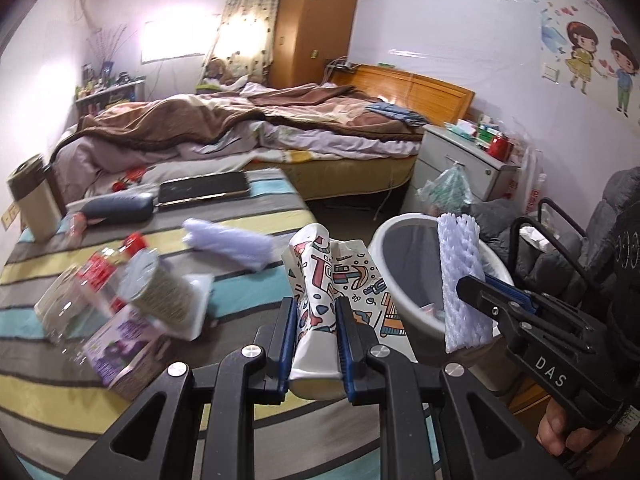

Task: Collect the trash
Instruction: 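Carry both items over the bin and open both tools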

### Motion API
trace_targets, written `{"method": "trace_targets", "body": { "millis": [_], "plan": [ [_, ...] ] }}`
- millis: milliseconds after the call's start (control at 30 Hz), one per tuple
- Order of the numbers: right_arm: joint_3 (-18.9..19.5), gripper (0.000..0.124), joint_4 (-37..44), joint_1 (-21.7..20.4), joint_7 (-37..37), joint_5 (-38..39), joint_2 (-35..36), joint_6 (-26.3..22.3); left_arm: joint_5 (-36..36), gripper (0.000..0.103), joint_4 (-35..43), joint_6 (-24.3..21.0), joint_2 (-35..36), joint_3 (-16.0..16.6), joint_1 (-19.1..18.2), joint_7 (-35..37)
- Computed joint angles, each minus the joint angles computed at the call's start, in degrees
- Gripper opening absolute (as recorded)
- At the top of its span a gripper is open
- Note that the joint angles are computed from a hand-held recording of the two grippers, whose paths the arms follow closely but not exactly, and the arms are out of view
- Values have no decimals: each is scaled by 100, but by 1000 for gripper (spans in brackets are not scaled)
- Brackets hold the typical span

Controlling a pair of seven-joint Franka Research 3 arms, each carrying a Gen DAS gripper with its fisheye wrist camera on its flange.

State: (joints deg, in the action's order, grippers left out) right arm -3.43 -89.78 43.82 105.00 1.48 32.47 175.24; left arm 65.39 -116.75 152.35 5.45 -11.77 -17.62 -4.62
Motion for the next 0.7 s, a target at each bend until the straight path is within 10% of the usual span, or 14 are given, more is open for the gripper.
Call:
{"method": "trace_targets", "body": {
  "millis": [433, 700],
  "plan": [
    [-862, 21, -146, 266, 799, -396, -74, -105, -618, 20, 1661, 283, 1312, 230, -379, 1260],
    [-697, 21, -29, -70, 1003, -649, 0, -422, -1543, 20, 2666, 280, 2167, 462, -690, 2254]
  ]
}}
